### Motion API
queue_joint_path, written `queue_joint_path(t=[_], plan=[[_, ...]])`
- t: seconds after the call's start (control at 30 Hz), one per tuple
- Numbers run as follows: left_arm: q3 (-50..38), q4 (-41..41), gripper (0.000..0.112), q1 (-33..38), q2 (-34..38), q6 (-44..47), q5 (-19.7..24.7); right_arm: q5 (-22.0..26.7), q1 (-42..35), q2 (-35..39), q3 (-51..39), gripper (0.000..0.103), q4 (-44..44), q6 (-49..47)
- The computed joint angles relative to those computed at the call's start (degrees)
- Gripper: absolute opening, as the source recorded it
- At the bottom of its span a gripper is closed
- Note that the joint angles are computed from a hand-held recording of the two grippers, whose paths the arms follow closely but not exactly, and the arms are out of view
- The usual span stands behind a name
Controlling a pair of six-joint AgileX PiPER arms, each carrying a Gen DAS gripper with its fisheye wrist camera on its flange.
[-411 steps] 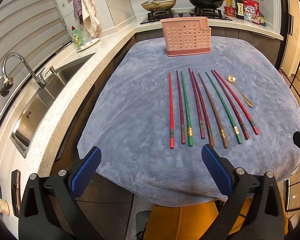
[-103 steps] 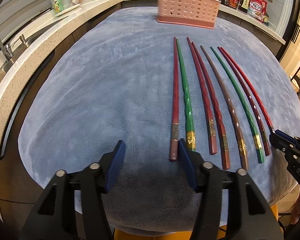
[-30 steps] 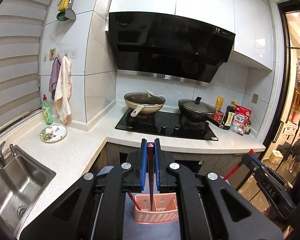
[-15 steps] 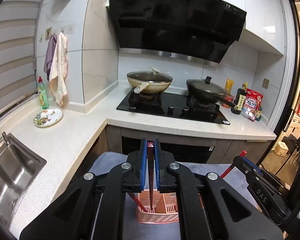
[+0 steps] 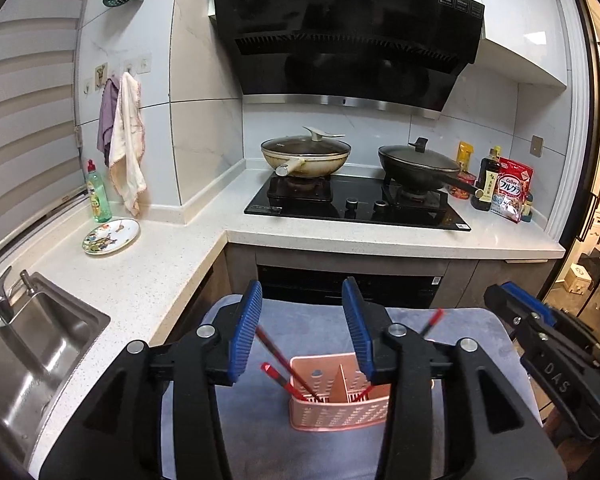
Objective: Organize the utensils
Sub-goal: 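Open both grippers to drop the chopsticks into the basket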
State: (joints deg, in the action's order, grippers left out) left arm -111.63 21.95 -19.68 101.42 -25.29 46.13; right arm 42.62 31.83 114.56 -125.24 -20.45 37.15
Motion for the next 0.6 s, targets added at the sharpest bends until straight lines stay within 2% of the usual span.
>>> queue_joint_path(t=[0.17, 0.37, 0.6], plan=[[5.88, 4.70, 0.051, -2.75, -5.76, -3.62, 1.88, -1.35, 2.65, -7.69, 8.93, 0.029, -3.30, 2.47], [17.55, 11.43, 0.052, -7.62, -14.72, -9.10, 3.56, -1.99, 7.64, -18.79, 24.51, 0.031, -9.33, 8.63], [31.34, 16.30, 0.052, -13.25, -23.94, -16.67, 5.77, 1.83, 16.73, -29.47, 41.58, 0.031, -18.74, 19.66]])
